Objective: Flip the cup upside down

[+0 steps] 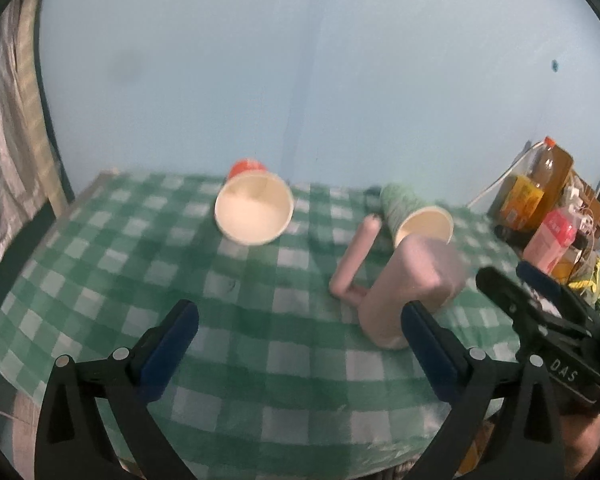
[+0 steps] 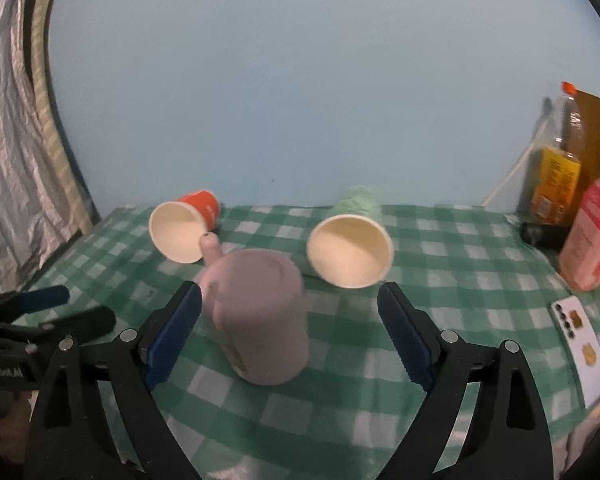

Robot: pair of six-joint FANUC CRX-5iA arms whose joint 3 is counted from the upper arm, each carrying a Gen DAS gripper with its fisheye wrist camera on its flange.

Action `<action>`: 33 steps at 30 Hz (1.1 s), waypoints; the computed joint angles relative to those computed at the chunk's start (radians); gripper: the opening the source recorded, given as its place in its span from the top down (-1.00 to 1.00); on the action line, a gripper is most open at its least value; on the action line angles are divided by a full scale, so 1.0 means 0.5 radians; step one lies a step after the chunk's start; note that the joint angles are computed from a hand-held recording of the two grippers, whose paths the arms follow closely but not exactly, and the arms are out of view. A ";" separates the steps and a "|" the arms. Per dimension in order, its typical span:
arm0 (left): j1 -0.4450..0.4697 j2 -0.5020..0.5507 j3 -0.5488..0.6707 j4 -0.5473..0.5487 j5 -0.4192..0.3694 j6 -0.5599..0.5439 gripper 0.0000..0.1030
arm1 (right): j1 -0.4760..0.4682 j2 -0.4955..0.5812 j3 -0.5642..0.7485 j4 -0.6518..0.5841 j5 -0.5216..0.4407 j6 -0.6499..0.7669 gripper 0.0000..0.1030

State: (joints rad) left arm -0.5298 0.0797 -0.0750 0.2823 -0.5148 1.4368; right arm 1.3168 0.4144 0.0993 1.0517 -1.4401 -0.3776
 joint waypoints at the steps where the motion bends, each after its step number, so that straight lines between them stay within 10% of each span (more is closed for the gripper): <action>1: -0.014 -0.022 -0.032 0.006 0.064 -0.026 -0.99 | 0.015 -0.010 -0.002 -0.012 -0.024 -0.004 -0.74; 22: -0.146 -0.266 -0.435 0.681 0.515 -0.838 -0.99 | 0.183 -0.063 0.045 -0.103 -0.253 -0.006 -0.75; 33: -0.160 -0.294 -0.421 0.525 0.534 -0.712 -0.99 | 0.197 -0.044 0.094 -0.119 -0.263 0.031 -0.75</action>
